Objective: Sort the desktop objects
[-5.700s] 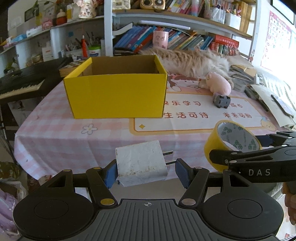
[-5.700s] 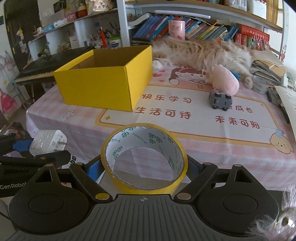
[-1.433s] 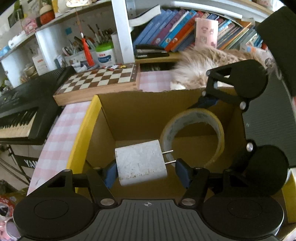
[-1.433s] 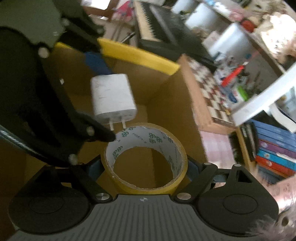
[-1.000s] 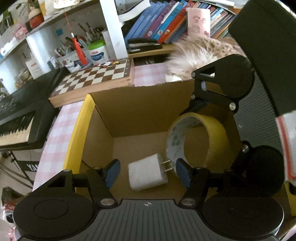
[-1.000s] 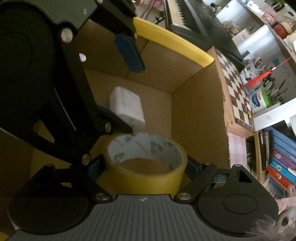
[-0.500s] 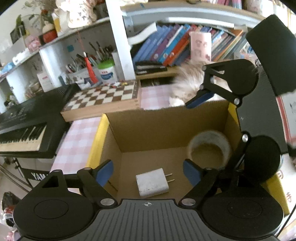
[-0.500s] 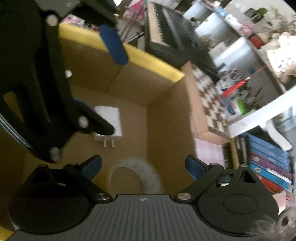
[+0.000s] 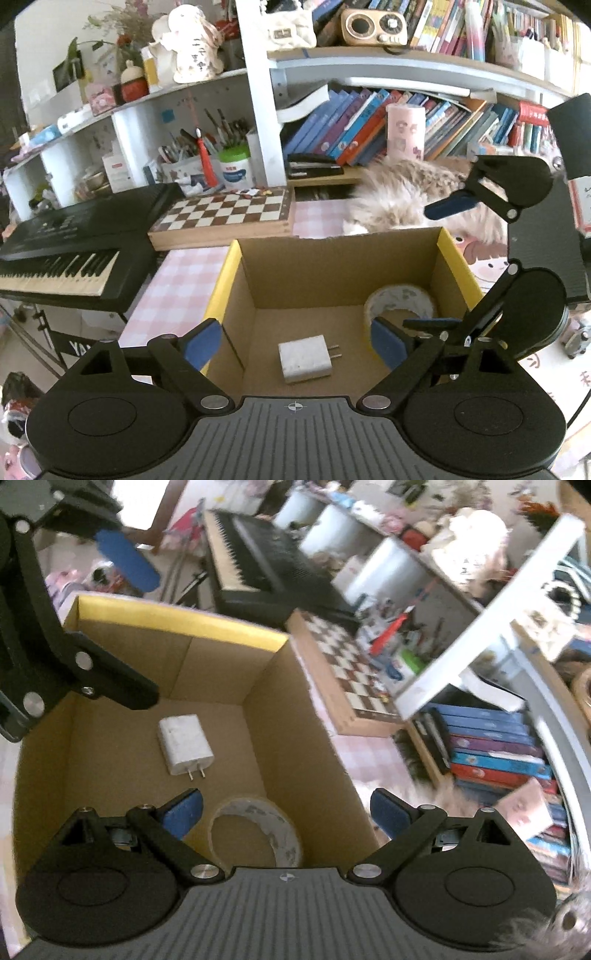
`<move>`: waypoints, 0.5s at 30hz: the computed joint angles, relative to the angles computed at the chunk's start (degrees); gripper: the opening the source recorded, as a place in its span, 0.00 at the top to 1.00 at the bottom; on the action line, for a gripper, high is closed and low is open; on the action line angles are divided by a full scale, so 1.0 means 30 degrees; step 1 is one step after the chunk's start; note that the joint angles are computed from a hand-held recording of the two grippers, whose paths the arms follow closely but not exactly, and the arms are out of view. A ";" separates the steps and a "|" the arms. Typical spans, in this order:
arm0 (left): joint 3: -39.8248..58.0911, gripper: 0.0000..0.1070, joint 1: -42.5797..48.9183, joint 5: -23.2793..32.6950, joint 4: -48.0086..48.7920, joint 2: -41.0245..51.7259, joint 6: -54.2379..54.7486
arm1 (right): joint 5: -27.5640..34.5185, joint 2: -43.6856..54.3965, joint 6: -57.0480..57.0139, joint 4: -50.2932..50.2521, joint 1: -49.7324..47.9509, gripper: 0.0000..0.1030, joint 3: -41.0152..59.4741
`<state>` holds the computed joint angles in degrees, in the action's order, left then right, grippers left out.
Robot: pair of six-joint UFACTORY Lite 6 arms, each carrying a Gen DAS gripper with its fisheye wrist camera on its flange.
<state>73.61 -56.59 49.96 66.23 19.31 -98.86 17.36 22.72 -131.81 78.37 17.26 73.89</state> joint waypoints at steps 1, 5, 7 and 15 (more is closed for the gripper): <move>-0.0197 0.15 -0.0213 0.0163 0.0019 -0.0197 -0.0236 | 0.0007 -0.0480 -0.0779 0.1180 -0.0098 0.06 -0.0600; -0.0569 0.15 -0.1048 0.0947 0.0084 -0.0745 -0.1122 | 0.0159 -0.2244 -0.2825 0.4923 -0.0477 0.06 -0.2606; -0.0775 0.14 -0.1544 0.1434 0.0280 -0.1076 -0.1719 | 0.0160 -0.3281 -0.4315 0.7239 -0.0598 0.06 -0.3746; -0.1751 0.11 -0.3727 0.3590 0.0962 -0.2388 -0.4057 | -0.0891 -0.7903 -1.0348 1.8046 -0.0035 0.06 -0.8535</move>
<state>68.36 -67.77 60.73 69.12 12.15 -111.03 14.68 -0.99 -162.85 132.51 17.16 48.28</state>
